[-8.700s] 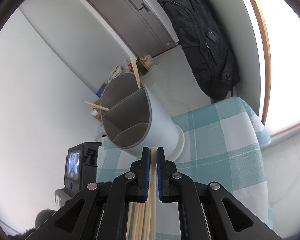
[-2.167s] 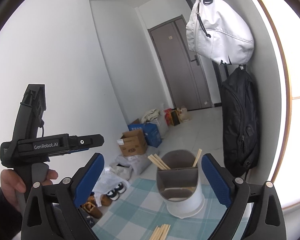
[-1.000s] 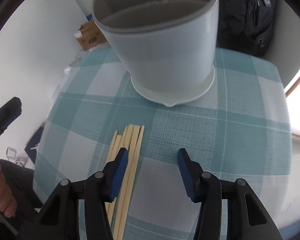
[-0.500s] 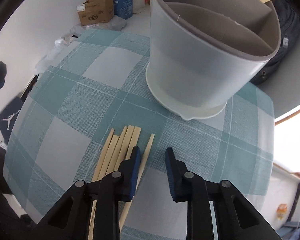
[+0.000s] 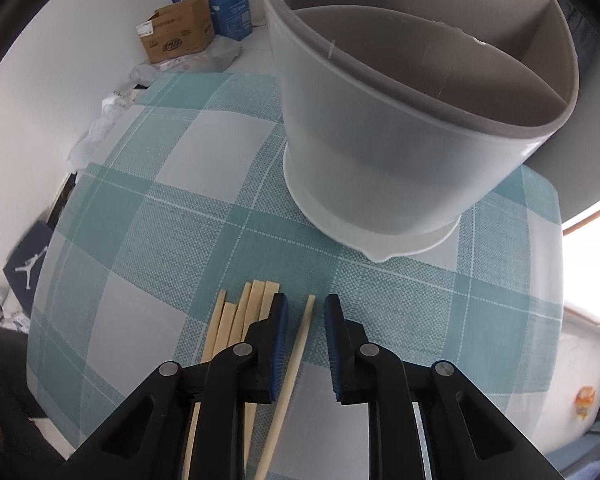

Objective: Organize utensils
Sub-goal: 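Grasp a chopstick from the pile with the right tool, then grasp a chopstick with the left tool while the right tool holds its chopstick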

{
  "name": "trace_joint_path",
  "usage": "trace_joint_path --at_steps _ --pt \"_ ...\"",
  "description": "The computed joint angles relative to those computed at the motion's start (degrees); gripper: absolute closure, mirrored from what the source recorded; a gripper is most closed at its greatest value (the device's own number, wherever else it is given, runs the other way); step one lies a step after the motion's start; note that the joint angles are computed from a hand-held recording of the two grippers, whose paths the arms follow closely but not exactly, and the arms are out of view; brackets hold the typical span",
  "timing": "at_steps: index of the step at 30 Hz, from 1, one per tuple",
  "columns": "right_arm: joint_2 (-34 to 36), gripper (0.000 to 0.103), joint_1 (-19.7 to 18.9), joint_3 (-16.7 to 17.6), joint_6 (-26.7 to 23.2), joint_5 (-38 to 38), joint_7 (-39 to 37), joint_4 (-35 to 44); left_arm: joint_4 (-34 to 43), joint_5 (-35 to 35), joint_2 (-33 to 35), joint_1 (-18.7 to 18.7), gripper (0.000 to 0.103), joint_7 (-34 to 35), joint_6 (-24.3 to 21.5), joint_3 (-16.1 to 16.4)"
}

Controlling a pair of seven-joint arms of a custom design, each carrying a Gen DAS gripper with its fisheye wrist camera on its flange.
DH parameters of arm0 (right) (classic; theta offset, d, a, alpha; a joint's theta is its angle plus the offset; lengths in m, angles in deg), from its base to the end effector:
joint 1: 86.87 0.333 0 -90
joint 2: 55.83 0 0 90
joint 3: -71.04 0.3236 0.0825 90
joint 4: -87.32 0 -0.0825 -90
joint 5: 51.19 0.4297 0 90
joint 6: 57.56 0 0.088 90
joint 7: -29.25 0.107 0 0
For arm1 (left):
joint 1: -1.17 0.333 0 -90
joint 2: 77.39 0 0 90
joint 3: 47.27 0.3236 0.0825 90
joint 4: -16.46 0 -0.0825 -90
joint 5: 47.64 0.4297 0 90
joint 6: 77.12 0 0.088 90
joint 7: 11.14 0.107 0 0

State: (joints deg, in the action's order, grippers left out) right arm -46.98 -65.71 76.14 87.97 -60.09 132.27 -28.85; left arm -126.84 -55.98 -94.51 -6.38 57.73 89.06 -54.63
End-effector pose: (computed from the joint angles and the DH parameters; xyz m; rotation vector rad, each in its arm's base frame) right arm 0.5831 0.2881 0.3919 -2.3179 1.6391 -0.3457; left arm 0.4997 -0.1257 0.4526 -2.1324 1.6920 -0.9093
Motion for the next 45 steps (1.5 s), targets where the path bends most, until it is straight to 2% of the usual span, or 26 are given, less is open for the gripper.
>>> trace_joint_path --at_steps 3,7,10,13,18,20,23,27,30,39,45 --pt "-0.7 0.100 -0.1 0.1 1.8 0.4 -0.4 -1.4 -0.2 0.6 0.2 0.4 0.027 -0.4 -0.1 -0.2" --pt "-2.0 0.100 -1.1 0.5 6.0 5.0 -2.9 -3.5 1.0 -4.8 1.2 -2.9 0.027 4.8 -4.3 2.8" --pt "-4.8 0.100 -2.4 0.9 10.5 11.8 -7.0 -6.4 2.1 -6.7 2.0 -3.4 0.027 8.1 -7.6 2.4" --pt "-8.4 0.100 -3.1 1.0 15.2 21.7 -14.6 -9.9 3.5 -6.0 2.8 -3.3 0.027 10.2 -10.7 0.9" --pt "-12.9 0.100 -1.6 -0.9 20.0 40.3 -28.8 -13.5 5.8 -9.5 3.8 -5.0 0.027 15.4 -14.4 0.3" --pt "-14.8 0.100 -0.2 -2.5 20.5 49.3 -36.1 -14.4 6.5 -8.5 4.2 -4.6 0.027 15.1 -15.6 -0.6" --pt "-17.5 0.100 1.7 -4.6 20.2 58.6 -43.7 -15.6 7.9 -8.5 5.1 -4.8 0.027 16.4 -18.3 -1.2" --pt "-19.9 0.100 2.8 -6.9 18.6 67.8 -51.0 -16.5 9.3 -4.3 6.3 -3.8 0.027 13.7 -21.3 -2.7" --pt "-20.3 0.100 3.0 -7.3 18.9 73.2 -55.5 -16.9 10.6 0.4 7.9 -3.1 0.027 9.8 -23.7 -3.8" --pt "-23.7 0.100 2.1 -7.9 17.5 81.2 -63.1 -19.3 12.8 7.1 9.7 -2.9 0.027 3.6 -26.5 -4.5" --pt "-24.6 0.100 0.9 -7.9 16.2 83.6 -64.1 -20.1 15.3 9.5 11.5 -3.1 0.027 1.0 -28.3 -4.6"
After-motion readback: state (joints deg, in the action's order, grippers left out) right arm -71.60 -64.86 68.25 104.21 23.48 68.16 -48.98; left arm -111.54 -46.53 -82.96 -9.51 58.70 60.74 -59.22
